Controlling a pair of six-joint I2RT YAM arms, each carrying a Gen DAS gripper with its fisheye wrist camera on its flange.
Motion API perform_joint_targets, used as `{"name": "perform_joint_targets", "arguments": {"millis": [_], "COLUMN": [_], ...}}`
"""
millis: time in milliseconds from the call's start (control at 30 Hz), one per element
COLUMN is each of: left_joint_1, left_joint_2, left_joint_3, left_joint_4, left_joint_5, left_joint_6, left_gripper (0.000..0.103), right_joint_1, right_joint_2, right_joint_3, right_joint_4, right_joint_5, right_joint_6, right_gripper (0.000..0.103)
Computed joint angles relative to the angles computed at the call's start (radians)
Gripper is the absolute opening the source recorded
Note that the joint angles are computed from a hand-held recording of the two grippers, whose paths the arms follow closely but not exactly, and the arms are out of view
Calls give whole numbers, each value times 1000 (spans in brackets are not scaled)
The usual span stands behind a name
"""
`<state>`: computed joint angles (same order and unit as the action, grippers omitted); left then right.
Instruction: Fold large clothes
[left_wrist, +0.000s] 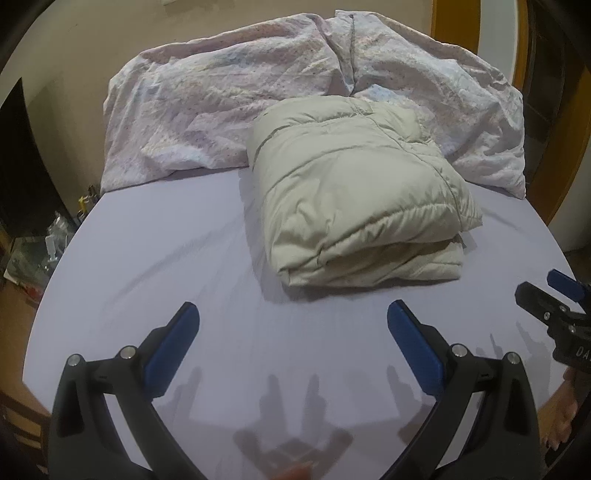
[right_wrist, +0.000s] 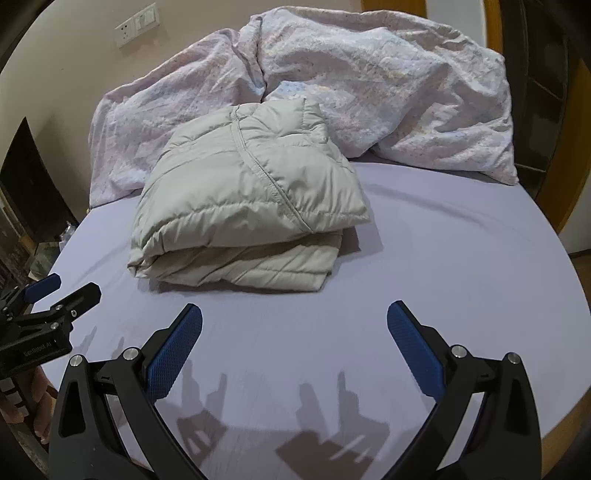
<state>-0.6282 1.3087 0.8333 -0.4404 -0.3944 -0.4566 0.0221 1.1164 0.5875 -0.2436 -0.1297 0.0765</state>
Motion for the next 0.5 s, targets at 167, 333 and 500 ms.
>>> {"name": "perform_joint_targets", "arguments": {"millis": [167, 333, 500], "left_joint_1": [11, 10, -13], "left_joint_2": [-11, -13, -43], "left_joint_3": [2, -8, -19], "left_joint_4": [-69, -102, -121], "left_joint_5": [37, 72, 60], "left_joint_6": [-44, -69, -85], "left_gripper": [101, 101, 101], "right_joint_1": [2, -4, -10], "right_joint_2": [-73, -115, -143], "right_joint_3": [-19, -28, -38], "right_joint_4": [-66, -101, -117], "right_joint_5": [15, 9, 0], "right_joint_6": [1, -6, -6], "right_gripper": [102, 102, 102]}}
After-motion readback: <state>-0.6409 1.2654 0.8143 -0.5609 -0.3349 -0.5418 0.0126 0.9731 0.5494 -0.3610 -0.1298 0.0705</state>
